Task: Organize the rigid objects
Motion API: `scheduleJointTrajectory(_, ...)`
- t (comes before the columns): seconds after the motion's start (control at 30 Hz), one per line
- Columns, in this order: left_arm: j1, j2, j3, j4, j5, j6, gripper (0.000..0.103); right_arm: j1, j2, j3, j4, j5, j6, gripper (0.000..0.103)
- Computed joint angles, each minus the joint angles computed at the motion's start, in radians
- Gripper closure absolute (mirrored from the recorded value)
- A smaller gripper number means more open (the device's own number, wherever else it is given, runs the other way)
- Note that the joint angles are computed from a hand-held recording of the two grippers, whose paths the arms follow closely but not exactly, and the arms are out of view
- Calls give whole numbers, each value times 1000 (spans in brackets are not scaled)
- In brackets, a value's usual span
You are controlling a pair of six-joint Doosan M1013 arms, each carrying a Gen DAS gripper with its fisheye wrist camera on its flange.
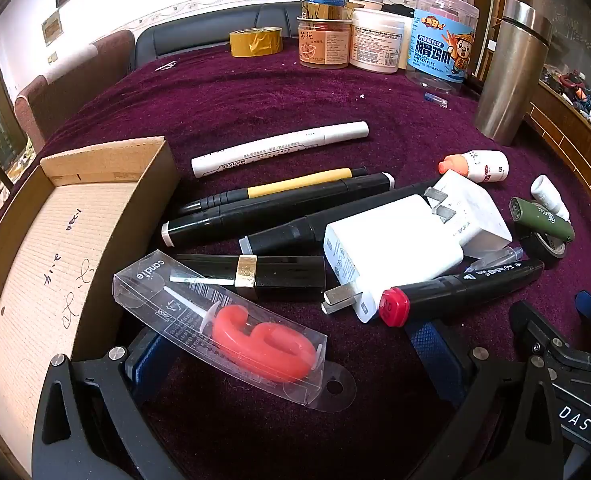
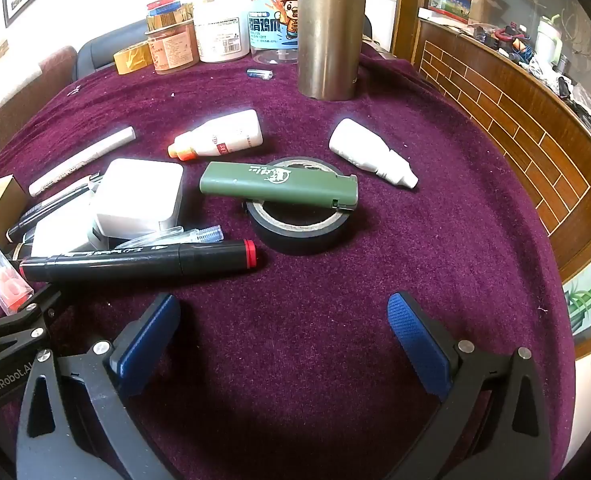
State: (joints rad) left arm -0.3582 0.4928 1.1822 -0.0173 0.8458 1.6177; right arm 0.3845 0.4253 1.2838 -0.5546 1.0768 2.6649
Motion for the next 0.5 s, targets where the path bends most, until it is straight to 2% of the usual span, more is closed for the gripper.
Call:
scheduleJointTrajectory(0.27,0,0,0,0,0,0,1,0,1,-2,1,1,-3,0)
scheduleJointTrajectory(0.37,1,0,-1,-3,3,6,1,-7,-9,11,26,-30,-44,0)
scheduleJointTrajectory(0.5,22,30,-69,-97,136,170,2,-9,-32,41,69,-65,-88,0)
